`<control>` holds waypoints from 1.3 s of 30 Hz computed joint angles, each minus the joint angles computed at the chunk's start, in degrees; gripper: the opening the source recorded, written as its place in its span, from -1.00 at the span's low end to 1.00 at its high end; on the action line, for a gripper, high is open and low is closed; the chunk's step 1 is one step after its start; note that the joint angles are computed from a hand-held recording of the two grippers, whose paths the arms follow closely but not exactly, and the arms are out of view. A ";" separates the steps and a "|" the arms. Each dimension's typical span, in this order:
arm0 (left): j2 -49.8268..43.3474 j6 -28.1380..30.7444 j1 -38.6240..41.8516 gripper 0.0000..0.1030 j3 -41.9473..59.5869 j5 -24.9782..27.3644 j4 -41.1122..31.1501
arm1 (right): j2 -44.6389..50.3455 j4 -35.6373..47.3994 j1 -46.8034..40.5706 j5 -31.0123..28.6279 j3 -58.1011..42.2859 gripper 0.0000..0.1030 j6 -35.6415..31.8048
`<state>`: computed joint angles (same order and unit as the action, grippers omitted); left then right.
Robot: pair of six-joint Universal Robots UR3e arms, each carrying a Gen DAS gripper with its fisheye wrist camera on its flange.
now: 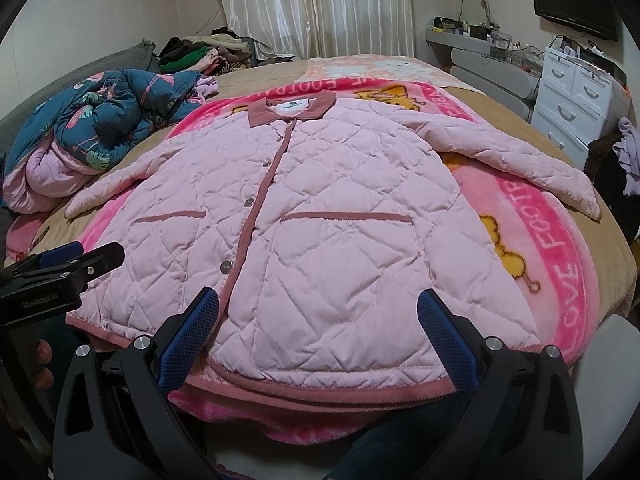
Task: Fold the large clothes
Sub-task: 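Move the right tool to the sleeve nearest it and grasp its cuff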
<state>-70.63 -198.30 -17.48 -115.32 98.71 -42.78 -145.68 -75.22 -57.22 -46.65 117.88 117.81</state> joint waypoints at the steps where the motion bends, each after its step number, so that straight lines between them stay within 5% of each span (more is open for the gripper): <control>1: -0.76 0.14 0.07 0.82 0.79 0.10 0.15 | 1.55 -4.19 2.21 -0.40 0.65 0.92 3.00; 10: -8.30 1.92 0.93 0.82 9.77 1.07 -0.08 | 16.49 -29.97 15.86 -4.74 -1.49 0.92 21.35; 20: -18.46 4.46 3.00 0.82 22.89 -0.16 -1.68 | 33.40 -47.49 25.15 -11.29 -10.04 0.92 35.48; 32: -35.03 6.17 5.59 0.82 45.53 -5.53 -6.65 | 53.19 -54.08 30.90 -16.52 -28.23 0.92 44.58; 39: -48.87 7.32 4.49 0.82 65.50 -3.59 -14.89 | 64.03 -54.94 31.15 -18.37 -39.23 0.92 48.28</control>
